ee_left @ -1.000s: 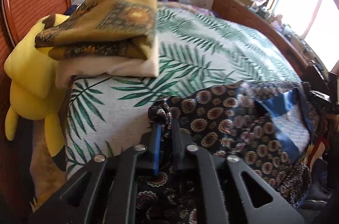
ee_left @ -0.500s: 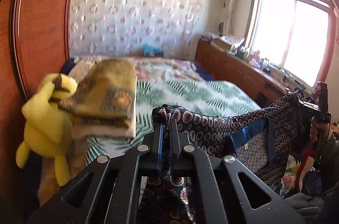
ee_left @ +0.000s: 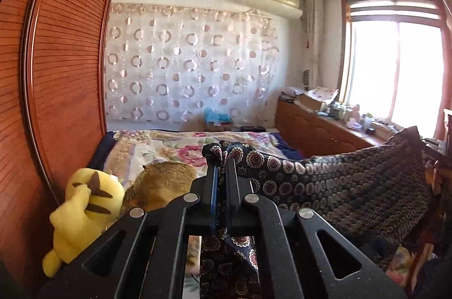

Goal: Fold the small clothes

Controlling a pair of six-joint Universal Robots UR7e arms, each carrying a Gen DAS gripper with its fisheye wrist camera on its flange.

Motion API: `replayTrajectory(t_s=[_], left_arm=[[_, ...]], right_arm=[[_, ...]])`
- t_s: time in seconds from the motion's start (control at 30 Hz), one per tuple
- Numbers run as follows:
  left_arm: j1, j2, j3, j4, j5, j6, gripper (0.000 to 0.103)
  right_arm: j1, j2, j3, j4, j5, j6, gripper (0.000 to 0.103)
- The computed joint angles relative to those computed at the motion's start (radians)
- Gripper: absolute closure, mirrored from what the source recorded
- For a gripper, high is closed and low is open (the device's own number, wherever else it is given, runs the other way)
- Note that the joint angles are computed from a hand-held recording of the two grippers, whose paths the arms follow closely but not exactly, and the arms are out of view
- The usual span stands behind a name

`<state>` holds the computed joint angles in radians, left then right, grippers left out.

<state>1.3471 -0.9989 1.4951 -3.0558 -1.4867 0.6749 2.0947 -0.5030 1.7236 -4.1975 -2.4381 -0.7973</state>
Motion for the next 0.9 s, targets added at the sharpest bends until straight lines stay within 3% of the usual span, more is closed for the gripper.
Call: replayTrajectory(t_s=[0.17, 0.27, 0.33, 0.4, 0.43, 0.57, 0.7, 0.9], left_arm=[[-0.004, 0.173, -0.214, 0.036, 0.140, 0.016, 0.098], [0.008, 0.248, -0.304, 0.119, 0.186, 0.033, 0.094], [0.019, 0.258, -0.311, 0.158, 0.179, 0.031, 0.081], [0.027, 0.253, -0.291, 0.154, 0.178, 0.041, 0.062], [0.035, 0.245, -0.278, 0.164, 0.157, 0.046, 0.057], [0.043, 0.206, -0.218, 0.209, 0.137, 0.058, 0.025], [0.037, 0.178, -0.156, 0.223, 0.139, 0.059, 0.023], [0.048, 0.151, -0.050, 0.197, 0.134, 0.056, 0.023]], right_arm=[[-0.068, 0.076, -0.239, 0.119, -0.035, -0.026, 0.099], [-0.100, 0.165, -0.425, 0.336, -0.081, 0.128, 0.092], [-0.125, 0.223, -0.537, 0.484, -0.145, 0.211, 0.069], [-0.147, 0.252, -0.572, 0.563, -0.164, 0.266, 0.058], [-0.155, 0.264, -0.580, 0.581, -0.168, 0.284, 0.056], [-0.173, 0.268, -0.564, 0.636, -0.158, 0.351, 0.055], [-0.175, 0.226, -0.471, 0.622, -0.116, 0.369, 0.051], [-0.209, 0.101, -0.208, 0.534, -0.041, 0.395, 0.050]])
